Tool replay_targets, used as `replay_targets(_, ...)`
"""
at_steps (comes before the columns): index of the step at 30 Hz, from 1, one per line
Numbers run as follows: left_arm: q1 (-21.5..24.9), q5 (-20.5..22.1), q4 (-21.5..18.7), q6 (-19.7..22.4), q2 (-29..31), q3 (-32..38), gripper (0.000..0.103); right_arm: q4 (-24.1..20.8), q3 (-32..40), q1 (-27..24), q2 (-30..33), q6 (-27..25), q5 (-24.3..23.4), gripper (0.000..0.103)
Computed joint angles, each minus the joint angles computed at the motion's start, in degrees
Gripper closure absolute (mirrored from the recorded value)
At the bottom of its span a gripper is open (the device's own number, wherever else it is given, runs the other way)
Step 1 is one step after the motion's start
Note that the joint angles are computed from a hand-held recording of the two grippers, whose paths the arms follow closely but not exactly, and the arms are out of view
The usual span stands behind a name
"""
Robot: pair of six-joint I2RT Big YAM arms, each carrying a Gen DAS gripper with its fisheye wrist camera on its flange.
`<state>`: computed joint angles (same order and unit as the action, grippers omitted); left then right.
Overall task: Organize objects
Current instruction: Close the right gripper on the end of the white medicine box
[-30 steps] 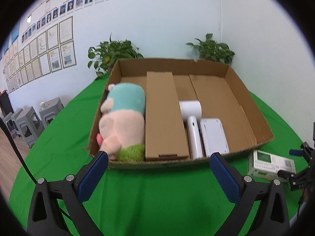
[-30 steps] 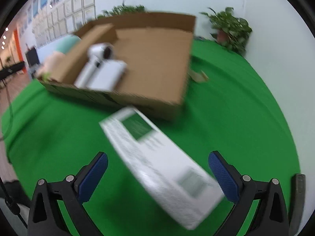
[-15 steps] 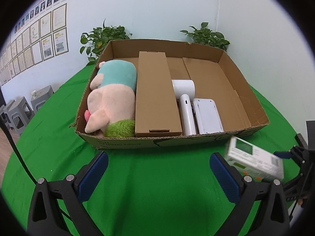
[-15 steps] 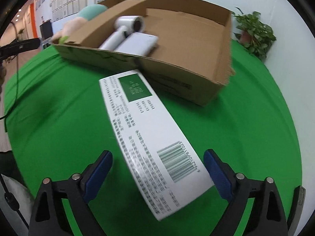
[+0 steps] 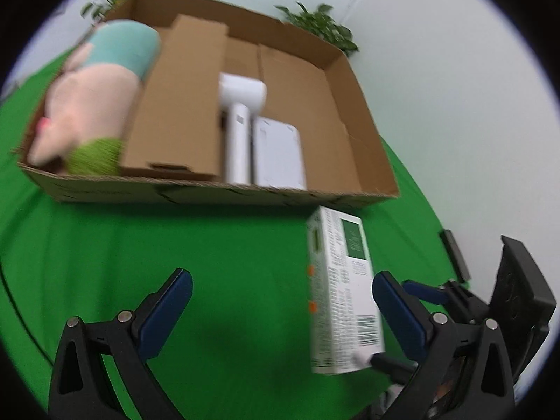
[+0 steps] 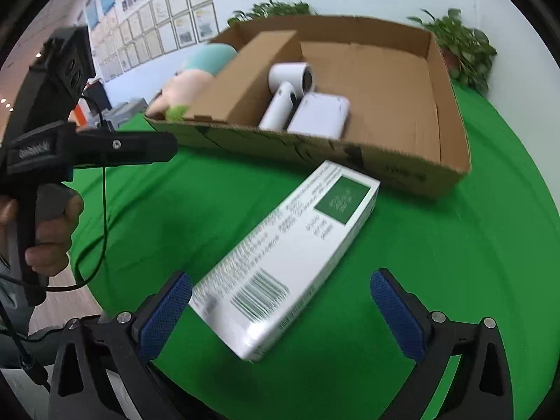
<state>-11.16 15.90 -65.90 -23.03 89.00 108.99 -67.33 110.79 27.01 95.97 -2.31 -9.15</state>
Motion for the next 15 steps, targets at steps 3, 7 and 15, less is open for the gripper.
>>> replay_targets(3, -0.76, 6.0, 0.05, -0.41, 2.47, 1.33, 0.001, 1.32, -2.17, 1.21, -0.88, 5.57, 0.81, 0.0)
replay_targets(7, -1.27, 12.76, -1.96, -0.46, 6.41, 4.48, 0.002, 1.86, -2.87, 2.31, -1.06, 12.66, 2.84, 0.0)
replay_targets(15, -1.64, 21.81, -4.95, -1.01, 11.04, 7.3, 0.013, 1.68, -3.28, 2.48, -0.42, 17.7, 2.49, 0.0)
